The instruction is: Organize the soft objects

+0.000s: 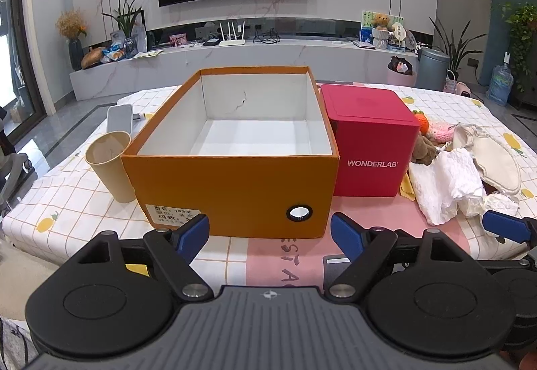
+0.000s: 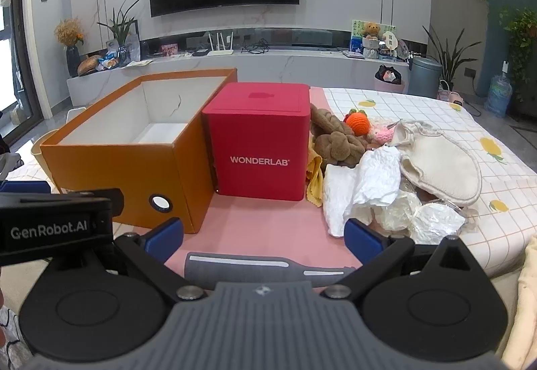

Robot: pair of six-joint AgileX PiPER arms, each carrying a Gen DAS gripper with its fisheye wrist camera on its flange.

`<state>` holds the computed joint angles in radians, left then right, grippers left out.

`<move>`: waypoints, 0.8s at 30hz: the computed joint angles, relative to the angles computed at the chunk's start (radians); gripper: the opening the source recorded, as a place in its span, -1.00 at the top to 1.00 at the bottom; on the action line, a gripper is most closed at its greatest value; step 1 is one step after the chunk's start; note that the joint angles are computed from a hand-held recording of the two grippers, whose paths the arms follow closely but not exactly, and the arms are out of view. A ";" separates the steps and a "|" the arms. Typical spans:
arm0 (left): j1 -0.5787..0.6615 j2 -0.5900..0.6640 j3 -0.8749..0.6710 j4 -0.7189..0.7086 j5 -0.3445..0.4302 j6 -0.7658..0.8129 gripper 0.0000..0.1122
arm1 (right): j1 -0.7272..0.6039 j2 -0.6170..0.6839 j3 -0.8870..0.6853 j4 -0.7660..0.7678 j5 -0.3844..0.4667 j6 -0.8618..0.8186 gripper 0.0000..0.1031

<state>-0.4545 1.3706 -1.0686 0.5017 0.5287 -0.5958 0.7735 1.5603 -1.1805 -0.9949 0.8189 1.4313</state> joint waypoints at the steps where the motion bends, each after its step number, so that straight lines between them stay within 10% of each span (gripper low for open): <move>1: 0.000 0.000 0.000 0.000 0.000 0.000 -0.71 | 0.004 0.001 0.001 -0.008 0.005 0.005 -0.94; 24: -0.003 0.009 -0.006 -0.018 0.017 0.009 -0.65 | 0.000 0.012 -0.019 0.032 0.024 -0.037 -0.93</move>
<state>-0.4579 1.3797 -1.0746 0.4839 0.5462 -0.5872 0.7735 1.5725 -1.1995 -0.9629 0.8426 1.3947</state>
